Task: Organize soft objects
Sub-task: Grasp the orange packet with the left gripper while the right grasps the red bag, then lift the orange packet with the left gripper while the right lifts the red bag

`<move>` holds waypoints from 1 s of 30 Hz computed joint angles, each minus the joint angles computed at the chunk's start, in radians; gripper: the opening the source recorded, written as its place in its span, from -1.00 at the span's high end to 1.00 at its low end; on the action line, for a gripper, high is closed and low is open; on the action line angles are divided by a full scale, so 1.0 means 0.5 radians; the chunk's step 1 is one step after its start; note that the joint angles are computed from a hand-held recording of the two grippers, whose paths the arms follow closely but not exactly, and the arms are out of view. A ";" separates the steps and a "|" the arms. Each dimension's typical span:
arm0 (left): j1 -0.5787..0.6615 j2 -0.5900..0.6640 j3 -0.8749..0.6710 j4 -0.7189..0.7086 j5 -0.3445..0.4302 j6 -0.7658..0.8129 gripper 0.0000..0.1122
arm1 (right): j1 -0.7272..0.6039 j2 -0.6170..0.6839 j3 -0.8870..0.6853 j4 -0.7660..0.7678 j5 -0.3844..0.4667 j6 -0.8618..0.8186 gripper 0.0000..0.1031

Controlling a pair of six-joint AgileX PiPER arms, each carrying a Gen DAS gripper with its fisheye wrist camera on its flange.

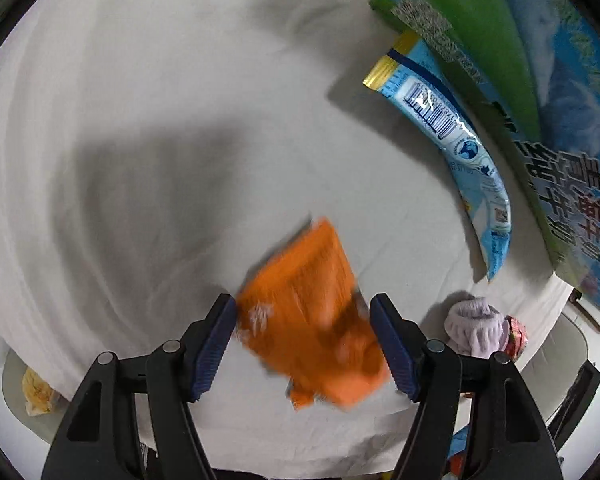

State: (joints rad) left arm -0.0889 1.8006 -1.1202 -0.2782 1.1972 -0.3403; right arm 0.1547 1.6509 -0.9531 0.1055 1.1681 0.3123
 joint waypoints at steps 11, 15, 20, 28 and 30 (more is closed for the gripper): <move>-0.547 0.047 -0.143 0.270 -0.080 0.240 0.11 | 0.003 0.070 0.014 0.042 -0.038 -0.102 -0.04; -0.383 -0.041 -0.111 0.072 -0.039 0.244 0.00 | 0.070 0.090 0.005 0.022 -0.041 -0.095 -0.06; -0.103 -0.122 0.096 -0.294 -0.119 0.266 -0.28 | 0.020 0.085 0.021 0.124 -0.104 -0.108 -0.22; -0.341 0.151 0.015 -0.248 -0.208 0.034 -0.26 | 0.011 0.222 -0.066 0.053 -0.135 -0.040 -0.21; -0.407 0.178 -0.045 -0.157 -0.205 0.013 -0.26 | 0.055 0.276 -0.080 0.033 -0.174 0.010 -0.19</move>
